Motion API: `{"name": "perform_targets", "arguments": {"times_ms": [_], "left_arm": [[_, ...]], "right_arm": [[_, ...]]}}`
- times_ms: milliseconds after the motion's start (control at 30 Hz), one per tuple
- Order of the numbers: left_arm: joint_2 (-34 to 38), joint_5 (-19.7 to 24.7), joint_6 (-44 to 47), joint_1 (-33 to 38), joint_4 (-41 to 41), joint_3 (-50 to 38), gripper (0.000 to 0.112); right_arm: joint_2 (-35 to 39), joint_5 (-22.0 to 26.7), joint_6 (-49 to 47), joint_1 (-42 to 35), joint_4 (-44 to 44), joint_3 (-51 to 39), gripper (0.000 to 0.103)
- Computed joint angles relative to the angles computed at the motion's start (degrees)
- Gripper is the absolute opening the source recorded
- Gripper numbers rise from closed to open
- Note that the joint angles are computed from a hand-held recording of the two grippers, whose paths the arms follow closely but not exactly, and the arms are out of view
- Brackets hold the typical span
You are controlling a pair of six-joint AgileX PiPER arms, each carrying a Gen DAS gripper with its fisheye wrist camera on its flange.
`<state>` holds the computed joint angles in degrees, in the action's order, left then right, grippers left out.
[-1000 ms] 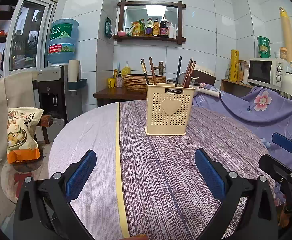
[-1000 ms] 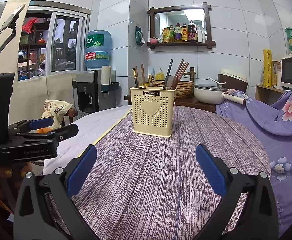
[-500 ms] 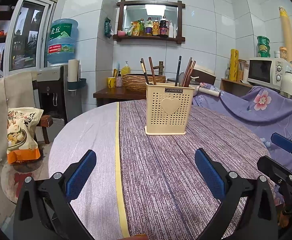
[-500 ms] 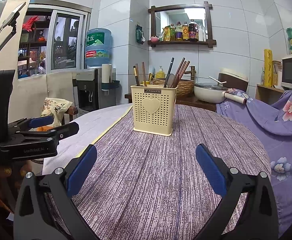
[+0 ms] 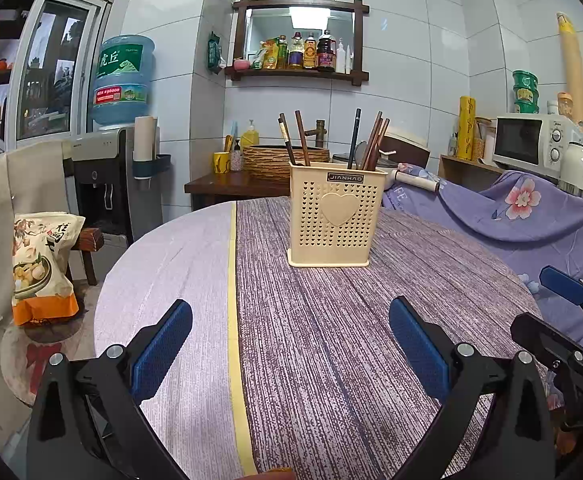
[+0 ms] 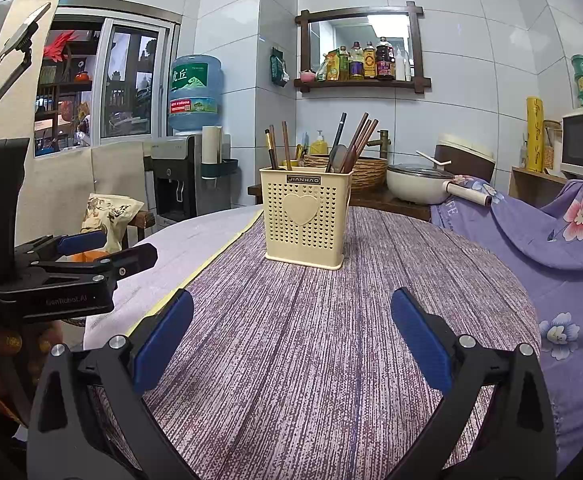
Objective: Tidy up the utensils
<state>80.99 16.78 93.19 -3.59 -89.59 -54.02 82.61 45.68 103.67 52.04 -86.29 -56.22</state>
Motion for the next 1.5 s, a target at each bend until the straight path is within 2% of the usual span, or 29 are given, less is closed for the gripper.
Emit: {"name": "perform_targets", "arguments": {"times_ms": [1500], "left_arm": [[-0.1, 0.8, 0.2, 0.6, 0.3, 0.4, 0.097]], "right_arm": [[0.8, -0.6, 0.5, -0.4, -0.3, 0.2, 0.097]]}}
